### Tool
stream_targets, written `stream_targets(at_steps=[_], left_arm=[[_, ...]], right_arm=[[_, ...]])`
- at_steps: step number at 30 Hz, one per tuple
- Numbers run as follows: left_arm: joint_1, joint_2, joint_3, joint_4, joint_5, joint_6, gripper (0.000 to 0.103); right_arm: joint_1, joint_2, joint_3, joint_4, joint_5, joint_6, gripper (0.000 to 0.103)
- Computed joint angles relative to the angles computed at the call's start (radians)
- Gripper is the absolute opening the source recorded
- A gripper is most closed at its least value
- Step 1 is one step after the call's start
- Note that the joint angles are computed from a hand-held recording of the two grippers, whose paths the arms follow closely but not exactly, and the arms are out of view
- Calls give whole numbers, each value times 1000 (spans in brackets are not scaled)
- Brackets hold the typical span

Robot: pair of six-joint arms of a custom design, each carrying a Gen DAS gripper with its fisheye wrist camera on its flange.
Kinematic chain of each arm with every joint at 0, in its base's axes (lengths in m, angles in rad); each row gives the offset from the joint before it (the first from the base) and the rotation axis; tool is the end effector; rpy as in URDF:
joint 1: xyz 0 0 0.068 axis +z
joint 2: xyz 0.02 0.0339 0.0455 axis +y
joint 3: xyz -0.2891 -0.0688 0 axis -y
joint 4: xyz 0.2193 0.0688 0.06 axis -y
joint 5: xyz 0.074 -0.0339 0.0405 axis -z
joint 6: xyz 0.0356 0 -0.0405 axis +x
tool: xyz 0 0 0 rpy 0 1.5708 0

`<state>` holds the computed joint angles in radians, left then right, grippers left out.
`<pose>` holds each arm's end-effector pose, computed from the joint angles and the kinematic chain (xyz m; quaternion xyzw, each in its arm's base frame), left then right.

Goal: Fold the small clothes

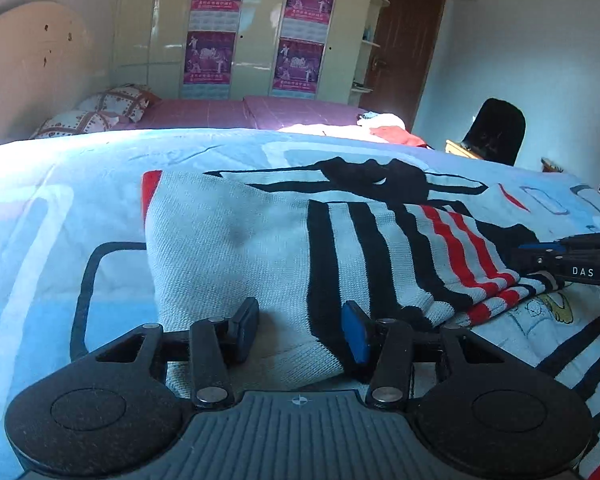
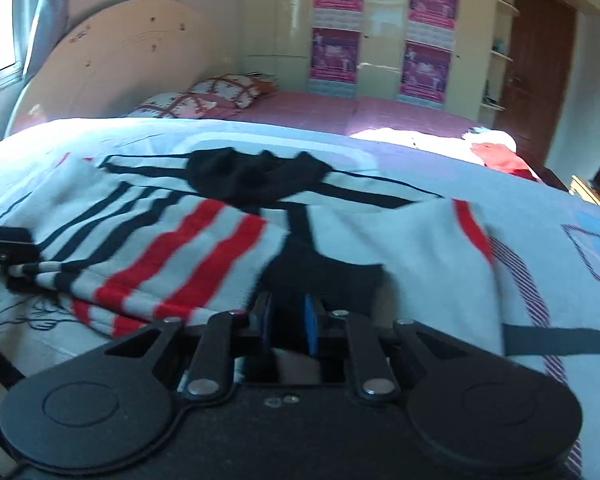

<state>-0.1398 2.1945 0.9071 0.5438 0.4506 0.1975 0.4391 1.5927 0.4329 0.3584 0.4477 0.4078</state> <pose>0.3799 -0.0691 0.0826 0.2383 0.8648 -0.1932 0.3975 0.2263 0.0893 0.1493 0.0692 0.9050 -0.0372 0.4181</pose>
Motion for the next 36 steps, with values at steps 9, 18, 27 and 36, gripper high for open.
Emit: stream_targets(at_steps=[9, 18, 27, 36], left_arm=[[-30, 0, -4, 16, -57, 0, 47], [-34, -4, -11, 26, -63, -18, 47], [-42, -5, 15, -15, -100, -24, 47], [9, -136, -190, 75, -38, 41, 78]], right_arm=[[28, -35, -35, 38, 85, 84, 36], [-109, 20, -78, 201, -115, 113, 29], [-103, 18, -49, 104, -44, 59, 2], [68, -631, -124, -426, 26, 260, 50]])
